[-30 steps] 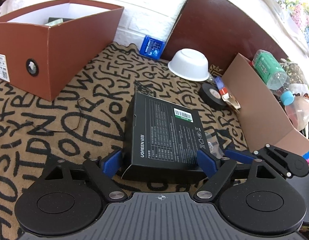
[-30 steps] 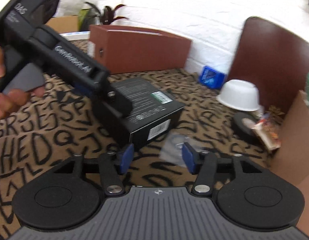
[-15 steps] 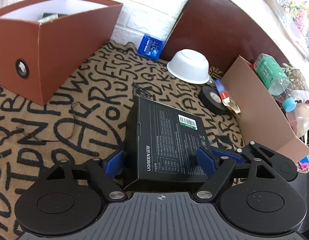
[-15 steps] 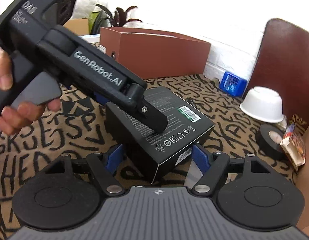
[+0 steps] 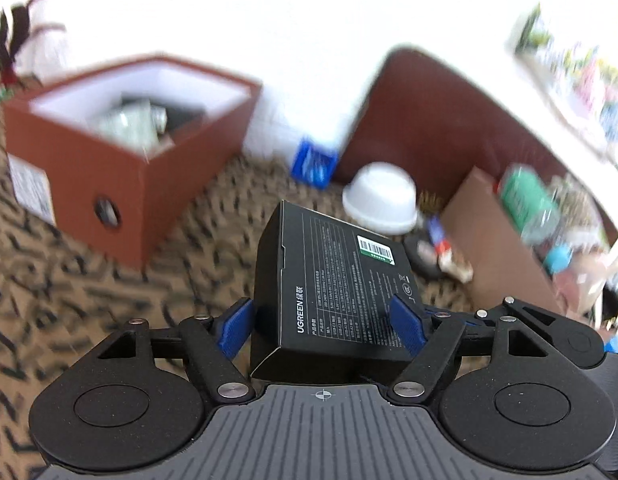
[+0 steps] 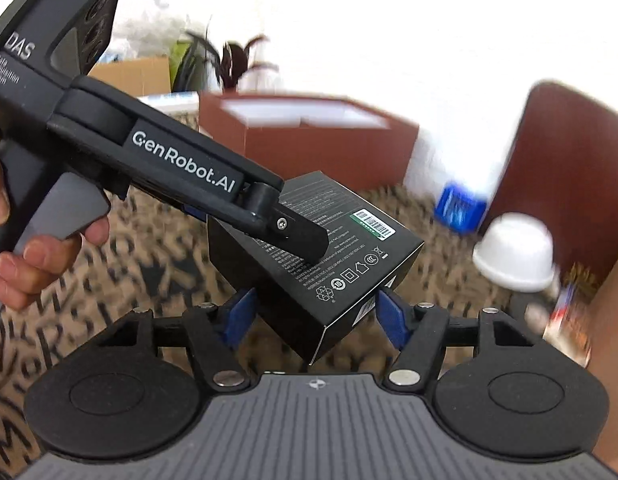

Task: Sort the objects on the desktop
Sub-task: 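Carry the black box into the brown shoebox with the left tool and release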

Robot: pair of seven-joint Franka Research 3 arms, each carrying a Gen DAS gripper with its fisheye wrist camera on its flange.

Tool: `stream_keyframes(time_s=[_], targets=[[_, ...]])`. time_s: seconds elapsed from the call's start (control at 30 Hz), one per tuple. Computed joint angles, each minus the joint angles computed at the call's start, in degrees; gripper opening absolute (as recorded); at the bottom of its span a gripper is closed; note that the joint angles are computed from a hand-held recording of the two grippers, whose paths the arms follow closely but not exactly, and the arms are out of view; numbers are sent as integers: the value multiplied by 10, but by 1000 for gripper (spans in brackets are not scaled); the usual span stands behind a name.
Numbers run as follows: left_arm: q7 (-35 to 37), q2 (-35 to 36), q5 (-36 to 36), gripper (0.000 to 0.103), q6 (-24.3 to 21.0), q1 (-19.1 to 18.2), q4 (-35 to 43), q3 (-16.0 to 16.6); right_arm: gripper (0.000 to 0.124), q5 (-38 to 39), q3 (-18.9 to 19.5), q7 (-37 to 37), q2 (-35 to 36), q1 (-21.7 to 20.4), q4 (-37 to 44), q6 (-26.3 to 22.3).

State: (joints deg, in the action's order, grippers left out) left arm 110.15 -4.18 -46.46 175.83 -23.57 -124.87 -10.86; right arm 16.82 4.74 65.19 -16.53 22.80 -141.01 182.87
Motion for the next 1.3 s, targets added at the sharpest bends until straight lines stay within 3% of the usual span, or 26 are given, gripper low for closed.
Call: stream_keyframes(time_s=[0.2,0.37,0.43,0.63,0.73,0.83,1.07,1.17,1.23,1.3], targets=[[64,12,-95,75,42,6,64,24,69,-35,50,40,64,-46,121,6],[-7,61,-24,75,40,62,139,14,68,-121,61,104,164,-62,256,0],[-34,90,3,75,23,82,176,14,68,-170,37,147,208,-43,314,-13],[-165,219,138,80,-70,111,343,38,67,-130,3,122,343,-12,496,-83],[-221,296,208,80,-120,112,448,56,67,-108,-6,118,416,-9,604,-140],[-263,357,242,81,-163,125,531,52,67,-106,-24,130,488,2,709,-193],[-303,440,293,81,-213,162,636,11,62,-124,-43,141,578,13,842,-263],[-307,447,309,81,-211,179,643,-14,62,-148,-62,150,594,27,865,-280],[-288,443,307,88,-209,202,633,-48,63,-158,-73,170,607,32,882,-289],[-271,423,300,96,-186,225,597,-79,67,-162,-73,180,593,33,854,-265]])
